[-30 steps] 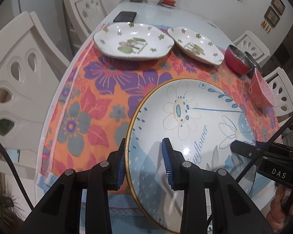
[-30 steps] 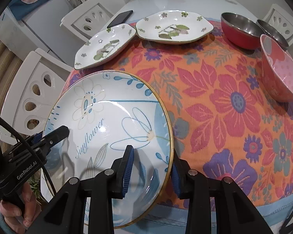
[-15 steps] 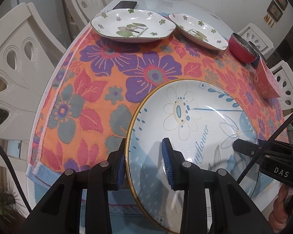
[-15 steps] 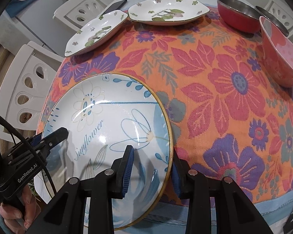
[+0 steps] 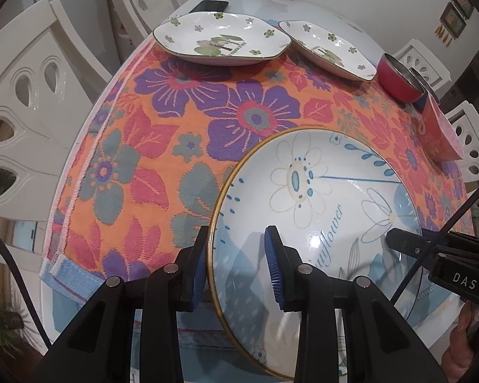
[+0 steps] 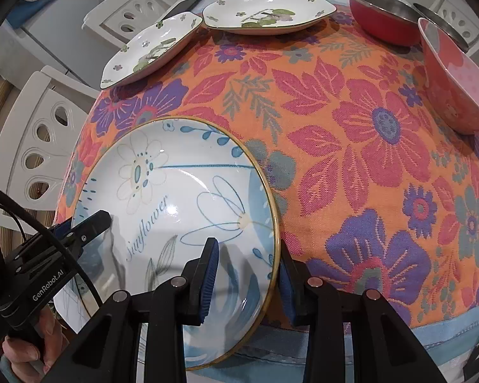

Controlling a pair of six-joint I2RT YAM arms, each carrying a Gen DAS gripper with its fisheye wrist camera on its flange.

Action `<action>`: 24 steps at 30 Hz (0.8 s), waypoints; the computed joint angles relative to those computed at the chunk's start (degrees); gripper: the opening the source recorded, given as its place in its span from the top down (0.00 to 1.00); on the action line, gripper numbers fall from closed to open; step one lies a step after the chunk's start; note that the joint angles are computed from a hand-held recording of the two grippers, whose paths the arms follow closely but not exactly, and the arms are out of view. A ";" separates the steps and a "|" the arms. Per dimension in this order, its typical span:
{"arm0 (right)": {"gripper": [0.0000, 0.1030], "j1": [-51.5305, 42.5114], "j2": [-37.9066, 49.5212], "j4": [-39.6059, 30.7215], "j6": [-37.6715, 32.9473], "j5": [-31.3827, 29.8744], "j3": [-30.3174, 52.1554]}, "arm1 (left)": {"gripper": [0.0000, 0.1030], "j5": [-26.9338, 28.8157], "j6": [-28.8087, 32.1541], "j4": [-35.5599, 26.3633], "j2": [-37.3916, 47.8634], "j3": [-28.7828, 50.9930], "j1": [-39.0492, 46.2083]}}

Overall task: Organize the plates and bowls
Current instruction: 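Slide the Sunflower plate toward the tablecloth edge with both grippers and open them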

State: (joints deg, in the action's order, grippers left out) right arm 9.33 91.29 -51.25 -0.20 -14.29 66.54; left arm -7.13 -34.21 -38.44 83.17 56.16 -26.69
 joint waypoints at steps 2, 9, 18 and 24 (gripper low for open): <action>0.66 0.07 -0.18 0.04 0.10 0.11 0.01 | 0.71 -0.88 0.21 -0.41 -0.01 0.33 -0.39; 0.66 -0.70 -2.10 0.76 0.44 0.00 -0.04 | 0.70 -2.38 0.14 -0.85 -0.42 0.82 -1.04; 0.66 0.00 -3.91 -2.21 0.88 -0.33 5.14 | 0.70 -4.58 0.09 -3.31 -2.15 3.51 -0.53; 0.62 2.42 -3.07 -4.71 1.37 -0.60 11.26 | 0.64 -6.18 0.56 -5.59 -2.60 7.57 0.68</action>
State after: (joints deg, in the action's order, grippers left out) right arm 11.75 88.22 -55.96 1.18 -14.88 77.80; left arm -13.31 -33.65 -44.02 80.58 63.72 -26.01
